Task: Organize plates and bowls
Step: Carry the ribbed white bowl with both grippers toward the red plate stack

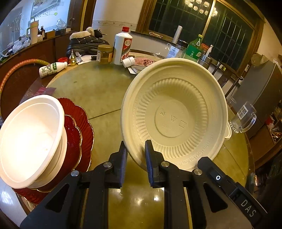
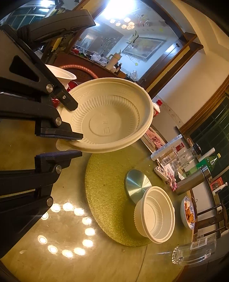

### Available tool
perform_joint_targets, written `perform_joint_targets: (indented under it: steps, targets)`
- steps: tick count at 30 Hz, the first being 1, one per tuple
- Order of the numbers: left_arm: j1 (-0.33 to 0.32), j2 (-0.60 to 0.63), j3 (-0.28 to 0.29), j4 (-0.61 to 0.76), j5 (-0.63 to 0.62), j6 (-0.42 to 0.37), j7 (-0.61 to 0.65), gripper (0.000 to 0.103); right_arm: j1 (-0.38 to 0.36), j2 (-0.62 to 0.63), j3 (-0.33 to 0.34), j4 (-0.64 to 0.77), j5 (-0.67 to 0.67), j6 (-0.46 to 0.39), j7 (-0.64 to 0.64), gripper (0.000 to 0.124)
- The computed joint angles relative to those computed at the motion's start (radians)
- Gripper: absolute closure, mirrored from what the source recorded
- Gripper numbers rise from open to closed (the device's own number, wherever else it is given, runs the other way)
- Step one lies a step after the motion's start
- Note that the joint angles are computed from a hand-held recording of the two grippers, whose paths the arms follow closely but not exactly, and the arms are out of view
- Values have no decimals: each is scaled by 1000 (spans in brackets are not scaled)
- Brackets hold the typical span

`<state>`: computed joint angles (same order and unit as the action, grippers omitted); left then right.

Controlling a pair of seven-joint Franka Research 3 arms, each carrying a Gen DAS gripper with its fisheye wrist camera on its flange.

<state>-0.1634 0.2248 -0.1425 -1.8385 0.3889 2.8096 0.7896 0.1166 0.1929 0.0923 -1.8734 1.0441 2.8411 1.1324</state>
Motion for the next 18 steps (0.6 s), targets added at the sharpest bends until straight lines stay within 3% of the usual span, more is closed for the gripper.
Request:
perform_joint_targets:
  steps: [18]
  targets:
    - [7,-49,1,-48,21,16,-19,85,13,-21,-2,-11,3,9,-16,112]
